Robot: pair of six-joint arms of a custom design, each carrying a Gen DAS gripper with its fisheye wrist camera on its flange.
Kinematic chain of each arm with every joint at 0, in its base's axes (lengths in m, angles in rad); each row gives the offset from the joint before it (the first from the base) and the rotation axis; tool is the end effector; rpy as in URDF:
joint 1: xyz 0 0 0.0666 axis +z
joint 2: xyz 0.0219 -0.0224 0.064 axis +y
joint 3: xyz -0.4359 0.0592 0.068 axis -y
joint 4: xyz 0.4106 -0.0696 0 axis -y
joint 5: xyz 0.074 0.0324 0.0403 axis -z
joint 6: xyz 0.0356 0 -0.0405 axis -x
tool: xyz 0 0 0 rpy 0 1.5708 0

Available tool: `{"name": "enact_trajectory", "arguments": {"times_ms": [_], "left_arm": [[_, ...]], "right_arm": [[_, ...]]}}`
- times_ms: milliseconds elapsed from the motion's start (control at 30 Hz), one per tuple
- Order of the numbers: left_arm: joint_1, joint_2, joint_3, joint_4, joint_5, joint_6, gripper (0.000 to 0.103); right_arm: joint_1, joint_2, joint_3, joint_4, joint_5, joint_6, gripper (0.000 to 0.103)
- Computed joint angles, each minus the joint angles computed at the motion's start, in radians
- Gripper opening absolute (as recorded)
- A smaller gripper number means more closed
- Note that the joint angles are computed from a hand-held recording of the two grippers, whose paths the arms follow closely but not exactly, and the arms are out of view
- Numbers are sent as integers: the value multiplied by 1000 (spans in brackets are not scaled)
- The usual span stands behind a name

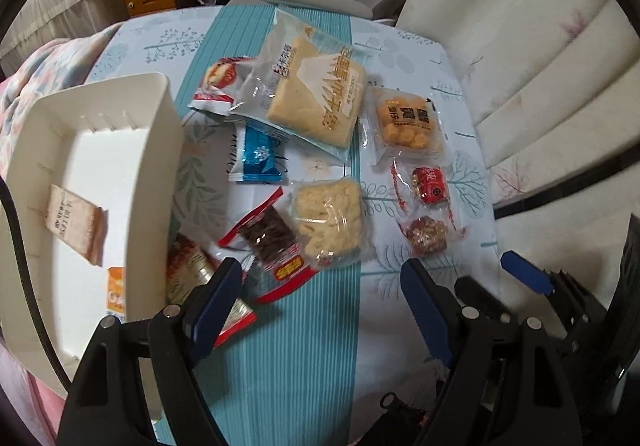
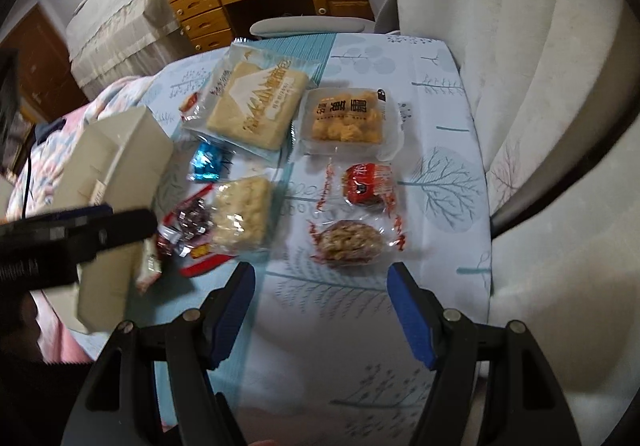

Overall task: Organize snacks
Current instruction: 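Withdraw both tools from the tray toward the remaining snacks, then grasp clear pastry bag with left tool while right tool grasps clear nut bag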

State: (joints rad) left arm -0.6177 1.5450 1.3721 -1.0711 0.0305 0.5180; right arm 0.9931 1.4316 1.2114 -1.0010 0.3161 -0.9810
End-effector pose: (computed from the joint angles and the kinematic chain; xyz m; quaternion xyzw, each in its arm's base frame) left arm 0.4215 -0.3013 0.3936 0.0516 0.9852 -0.1002 0.1290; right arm 0.2642 0.3843 0.3807 0.0215 0.9726 0.0579 0.2240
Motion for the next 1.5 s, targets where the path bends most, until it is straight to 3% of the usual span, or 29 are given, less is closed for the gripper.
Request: {"name": "enact_trajectory", "arguments": {"times_ms": [200, 500, 800, 1300, 1500], "left_arm": [[1, 107, 64, -39, 0, 17, 80], [7, 229, 137, -88, -23, 10, 80], [9, 299, 172, -102, -22, 33, 80], [-41, 410, 297, -221, -191, 39, 82], [-66, 437, 335, -258, -219, 76, 74]], "right_arm": [[-16, 8, -71, 93, 38, 157, 69], [-24, 57, -118, 190, 70, 323, 69], [-34, 72, -131, 224, 101, 349, 69], [-46, 104, -128, 234, 139, 397, 70], [-41, 100, -126, 211, 125, 398, 62]]}}
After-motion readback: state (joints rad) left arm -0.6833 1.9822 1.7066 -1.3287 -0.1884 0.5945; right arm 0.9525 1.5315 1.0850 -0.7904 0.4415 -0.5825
